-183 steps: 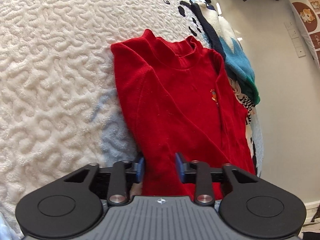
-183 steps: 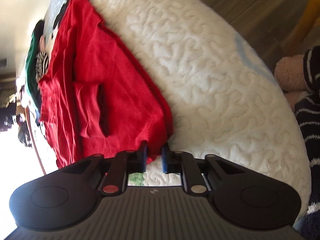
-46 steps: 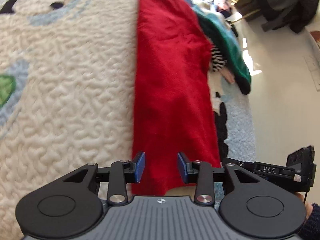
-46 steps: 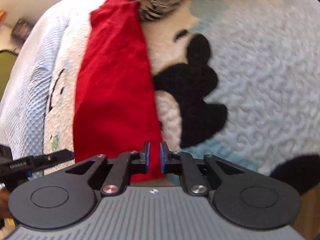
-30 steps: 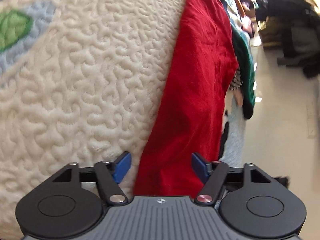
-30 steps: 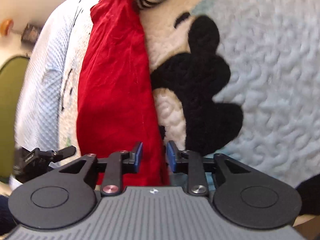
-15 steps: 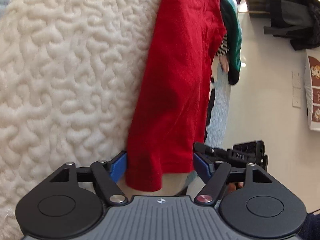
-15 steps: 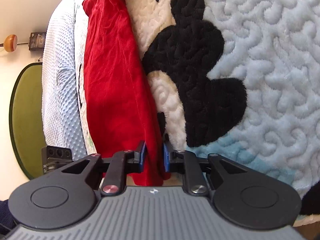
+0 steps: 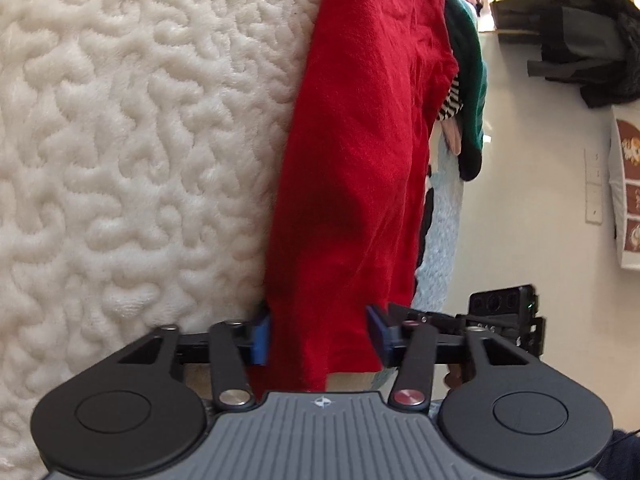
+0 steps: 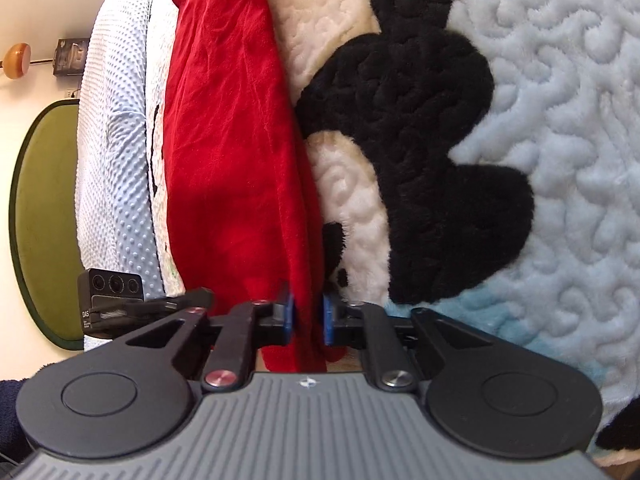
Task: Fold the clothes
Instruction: 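Grasp the red shirt strip end with both grippers side by side, then lift the strip end with both grippers and fold it over onto itself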
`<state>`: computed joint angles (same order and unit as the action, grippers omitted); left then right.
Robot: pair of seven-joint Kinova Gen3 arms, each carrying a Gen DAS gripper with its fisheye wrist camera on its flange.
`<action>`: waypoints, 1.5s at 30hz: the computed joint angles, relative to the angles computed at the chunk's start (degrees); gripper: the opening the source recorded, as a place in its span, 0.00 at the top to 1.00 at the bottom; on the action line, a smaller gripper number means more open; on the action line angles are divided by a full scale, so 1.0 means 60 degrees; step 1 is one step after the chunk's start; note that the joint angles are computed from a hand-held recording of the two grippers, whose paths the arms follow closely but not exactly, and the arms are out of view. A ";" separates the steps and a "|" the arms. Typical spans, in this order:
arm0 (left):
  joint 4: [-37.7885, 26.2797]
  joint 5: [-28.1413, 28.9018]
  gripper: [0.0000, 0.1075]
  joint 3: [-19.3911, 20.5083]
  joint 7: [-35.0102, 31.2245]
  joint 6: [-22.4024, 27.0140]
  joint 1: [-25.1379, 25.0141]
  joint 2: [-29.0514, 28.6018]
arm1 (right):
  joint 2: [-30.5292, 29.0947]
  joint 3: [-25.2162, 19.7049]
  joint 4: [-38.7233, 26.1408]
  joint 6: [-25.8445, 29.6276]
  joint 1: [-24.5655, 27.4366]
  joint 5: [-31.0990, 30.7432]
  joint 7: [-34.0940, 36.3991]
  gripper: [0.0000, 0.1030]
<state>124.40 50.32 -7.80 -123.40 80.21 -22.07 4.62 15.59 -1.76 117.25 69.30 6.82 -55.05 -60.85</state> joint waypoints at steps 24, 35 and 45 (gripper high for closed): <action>-0.0683 -0.3154 0.92 -0.1353 0.3427 0.4561 -0.0807 -0.2357 | -0.2815 0.0804 0.0498 0.3211 -0.0373 0.1816 -0.3519 0.95; -0.4036 -0.0233 0.92 -0.1439 0.6658 0.5112 0.0519 -0.1379 | -0.2724 0.1087 -0.2140 0.3596 -0.0230 -0.0073 -0.5028 0.94; -0.6881 0.1288 0.90 -0.2642 0.8640 0.1551 0.3037 0.1219 | 0.0758 0.0188 -0.5903 0.0417 -0.0857 -0.0387 -0.5162 0.94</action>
<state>83.12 58.05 -23.65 -71.57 89.52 -3.85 11.94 20.14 -0.63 81.83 71.80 1.68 -57.37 -91.82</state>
